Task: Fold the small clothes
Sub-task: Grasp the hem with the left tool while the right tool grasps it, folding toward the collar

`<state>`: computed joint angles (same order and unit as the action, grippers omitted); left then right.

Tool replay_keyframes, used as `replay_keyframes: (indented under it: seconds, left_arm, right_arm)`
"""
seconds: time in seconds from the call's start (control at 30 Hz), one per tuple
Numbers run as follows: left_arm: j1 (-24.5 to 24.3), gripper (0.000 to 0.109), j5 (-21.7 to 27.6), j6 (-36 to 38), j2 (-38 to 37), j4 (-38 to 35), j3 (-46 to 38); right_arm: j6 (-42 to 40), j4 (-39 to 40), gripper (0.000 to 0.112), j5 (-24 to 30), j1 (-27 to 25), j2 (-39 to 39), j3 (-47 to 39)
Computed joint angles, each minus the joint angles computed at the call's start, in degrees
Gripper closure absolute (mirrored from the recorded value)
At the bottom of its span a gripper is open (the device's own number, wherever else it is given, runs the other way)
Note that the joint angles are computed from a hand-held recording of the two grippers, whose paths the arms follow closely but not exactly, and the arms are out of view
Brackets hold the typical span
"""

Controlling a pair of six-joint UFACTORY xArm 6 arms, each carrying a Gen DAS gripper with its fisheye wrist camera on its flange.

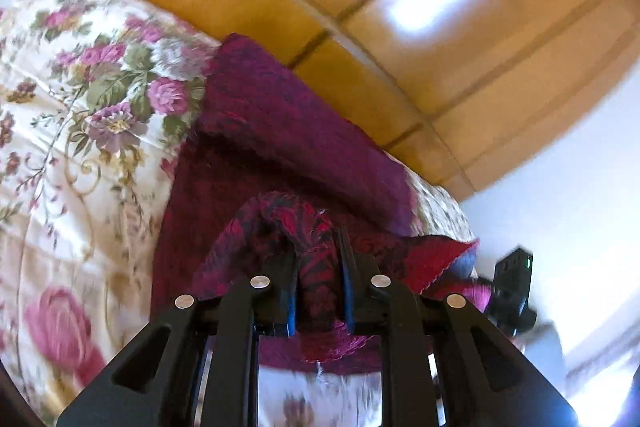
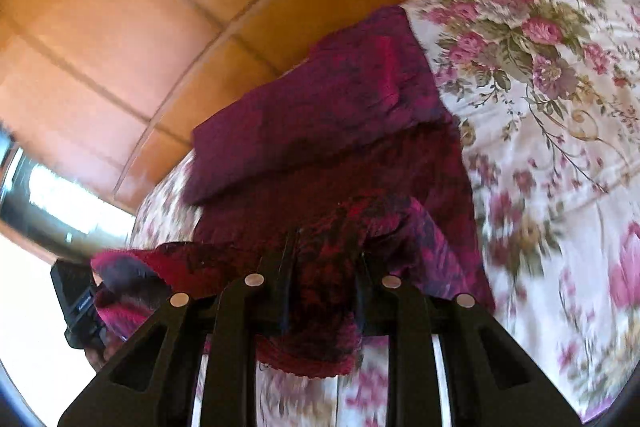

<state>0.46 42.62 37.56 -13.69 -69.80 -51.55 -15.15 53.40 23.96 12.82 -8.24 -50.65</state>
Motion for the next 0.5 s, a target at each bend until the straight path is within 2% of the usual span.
replay_keyframes:
  seconds: [0.1,0.13,0.2,0.23,0.27,0.3,0.33,0.37,0.43,0.47,0.5]
  left_arm:
    - [-0.8,0.089,-1.5,-4.1,5.1,3.0,-4.6]
    - [-0.4,0.086,-0.1,-6.1,7.1,4.3,-6.8]
    - [0.6,0.069,2.2,-7.8,9.1,4.0,-8.8]
    - [1.3,0.065,3.0,-8.4,9.7,3.4,-9.5]
    - [2.3,0.052,4.3,-7.9,10.1,1.6,-9.9]
    - [3.5,0.033,5.7,-7.0,10.0,-1.2,-9.7]
    - [4.1,0.028,5.5,-6.7,9.5,-3.1,-9.0]
    - [4.7,0.026,4.1,-6.4,8.5,-4.6,-7.9]
    - [6.4,0.026,4.7,-5.8,7.6,-5.7,-7.2]
    - [7.3,0.025,4.4,-5.5,6.7,-5.6,-6.3]
    - [7.7,0.025,3.2,-4.8,5.3,-5.0,-4.7]
  right_arm:
    - [4.0,-2.9,0.092,0.3,-1.1,5.2,-3.7]
    - [4.9,-3.6,0.092,0.5,-1.4,6.3,-4.5]
    - [6.0,-3.7,0.091,1.0,-1.9,7.9,-5.6]
    - [5.4,-2.5,0.085,1.1,-2.1,8.0,-5.6]
    - [3.0,0.7,0.082,1.6,-2.4,8.1,-5.9]
    - [0.3,4.2,0.074,2.4,-2.9,8.0,-6.1]
    - [-1.3,6.5,0.067,2.9,-3.2,8.0,-6.2]
    - [-4.6,11.0,0.061,4.1,-4.0,7.7,-6.2]
    - [-9.1,16.6,0.033,4.3,-4.6,6.5,-5.6]
    - [-10.5,18.0,0.026,2.6,-4.4,5.5,-4.9]
    - [-10.2,17.1,0.02,-1.4,-3.6,4.0,-3.5]
